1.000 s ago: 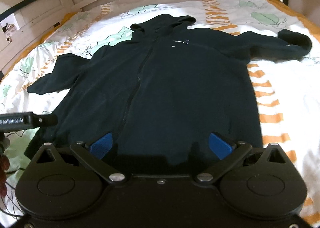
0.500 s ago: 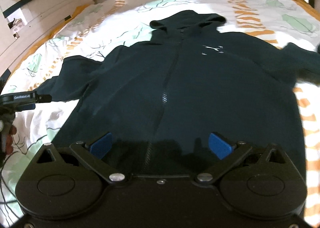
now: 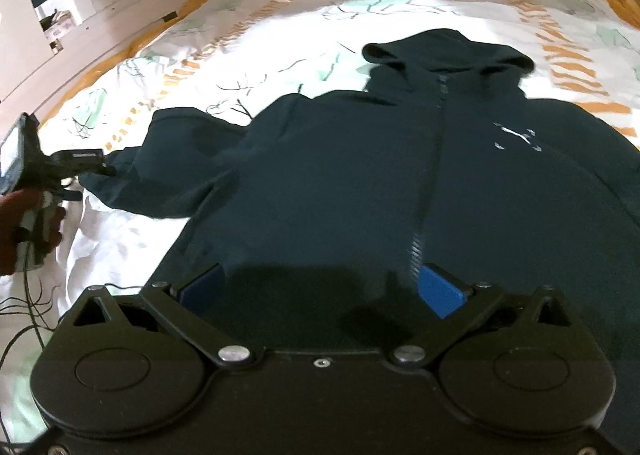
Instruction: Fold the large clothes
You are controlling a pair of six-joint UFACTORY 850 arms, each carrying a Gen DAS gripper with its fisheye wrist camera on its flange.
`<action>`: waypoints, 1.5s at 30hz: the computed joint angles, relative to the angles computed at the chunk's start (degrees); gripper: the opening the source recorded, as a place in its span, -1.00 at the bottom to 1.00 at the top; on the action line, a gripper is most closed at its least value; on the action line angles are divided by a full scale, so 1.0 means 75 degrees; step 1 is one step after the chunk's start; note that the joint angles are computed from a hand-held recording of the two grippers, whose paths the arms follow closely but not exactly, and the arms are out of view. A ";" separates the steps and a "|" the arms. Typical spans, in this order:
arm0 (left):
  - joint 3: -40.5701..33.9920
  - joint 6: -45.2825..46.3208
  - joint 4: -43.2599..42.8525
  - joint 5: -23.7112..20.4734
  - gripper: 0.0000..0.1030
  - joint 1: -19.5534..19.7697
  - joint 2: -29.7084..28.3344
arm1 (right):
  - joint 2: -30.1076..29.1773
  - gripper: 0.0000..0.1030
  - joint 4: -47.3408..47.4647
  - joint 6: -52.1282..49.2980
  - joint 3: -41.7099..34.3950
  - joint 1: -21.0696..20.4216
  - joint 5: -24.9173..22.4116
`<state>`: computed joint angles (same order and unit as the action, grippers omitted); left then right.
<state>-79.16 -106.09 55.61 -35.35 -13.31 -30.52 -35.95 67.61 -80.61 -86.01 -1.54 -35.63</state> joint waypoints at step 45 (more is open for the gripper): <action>-0.0258 -0.4911 0.6880 -0.0362 -0.68 -0.1291 0.0666 | -0.1698 0.98 0.0536 -0.0545 -0.2165 0.0709 0.1055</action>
<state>-81.10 -142.93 107.21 -38.07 -22.99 -25.52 -48.69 71.63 -84.70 -102.24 3.77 -27.72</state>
